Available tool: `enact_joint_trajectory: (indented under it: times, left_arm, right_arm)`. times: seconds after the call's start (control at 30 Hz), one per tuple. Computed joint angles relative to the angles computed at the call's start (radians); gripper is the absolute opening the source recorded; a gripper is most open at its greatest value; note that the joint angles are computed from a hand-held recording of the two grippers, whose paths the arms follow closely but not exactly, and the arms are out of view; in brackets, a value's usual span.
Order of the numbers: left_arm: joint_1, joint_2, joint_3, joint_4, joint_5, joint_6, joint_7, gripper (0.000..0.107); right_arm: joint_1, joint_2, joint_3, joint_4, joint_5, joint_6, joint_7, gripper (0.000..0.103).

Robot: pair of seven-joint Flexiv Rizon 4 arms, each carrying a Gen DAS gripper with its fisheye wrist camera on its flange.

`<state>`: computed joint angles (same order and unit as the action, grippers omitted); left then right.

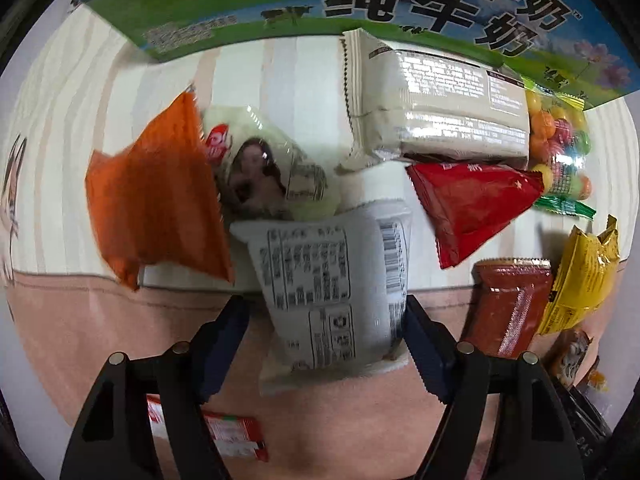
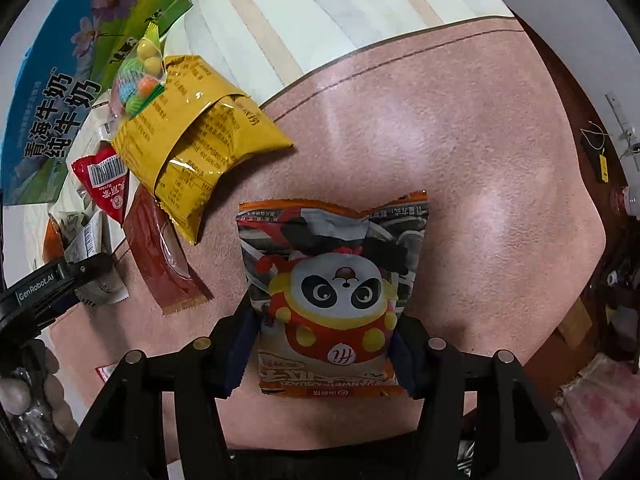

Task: Organize snacks
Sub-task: 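Grasp the white packet with the left tool while the right grasps the panda-print bag, then carry both packets into the box and release them beside the bags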

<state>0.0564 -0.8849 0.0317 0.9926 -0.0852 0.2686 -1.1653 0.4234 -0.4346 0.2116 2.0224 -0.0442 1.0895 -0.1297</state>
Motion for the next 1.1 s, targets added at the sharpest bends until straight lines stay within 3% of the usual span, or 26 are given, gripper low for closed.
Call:
enact_joint_trajectory:
  times: [0.07, 0.13, 0.17, 0.2, 0.4, 0.57, 0.73, 0.9, 1.1]
  left_arm:
    - [-0.007, -0.013, -0.003, -0.007, 0.003, 0.025, -0.001, 0.075]
    - [-0.021, -0.012, -0.003, 0.006, 0.018, 0.078, 0.013, 0.056]
    - [-0.027, -0.006, -0.002, 0.015, 0.024, 0.096, 0.021, 0.05]
    - [-0.034, 0.0, -0.001, 0.022, 0.028, 0.105, 0.02, 0.049]
    - [-0.012, 0.112, 0.003, 0.218, 0.018, 0.162, 0.066, 0.048]
    - [0.01, 0.143, 0.01, 0.284, -0.004, 0.122, 0.063, 0.049]
    - [0.001, 0.152, 0.011, 0.337, -0.006, 0.173, 0.042, 0.048]
    - [0.014, 0.214, 0.004, 0.449, -0.026, 0.252, 0.068, 0.046]
    - [0.04, 0.285, -0.021, 0.482, -0.106, 0.227, 0.1, 0.046]
  right_arm:
    - [-0.011, -0.016, 0.013, -0.025, 0.027, -0.017, -0.007, 0.071]
    - [-0.008, -0.025, 0.008, -0.032, 0.023, -0.03, -0.012, 0.073]
    - [-0.003, -0.035, 0.003, -0.047, 0.014, -0.047, -0.01, 0.07]
    - [0.005, -0.036, -0.004, -0.046, 0.001, -0.06, -0.006, 0.062]
    - [0.005, -0.03, 0.031, -0.035, 0.021, 0.037, -0.049, 0.058]
    - [0.018, -0.09, 0.046, -0.145, -0.02, -0.11, -0.197, 0.06]
    - [0.028, -0.097, 0.039, -0.15, 0.013, -0.099, -0.212, 0.066]
    - [0.049, -0.09, 0.014, -0.14, -0.011, -0.089, -0.199, 0.052]
    - [0.061, 0.001, 0.013, -0.119, -0.062, -0.037, -0.232, 0.051]
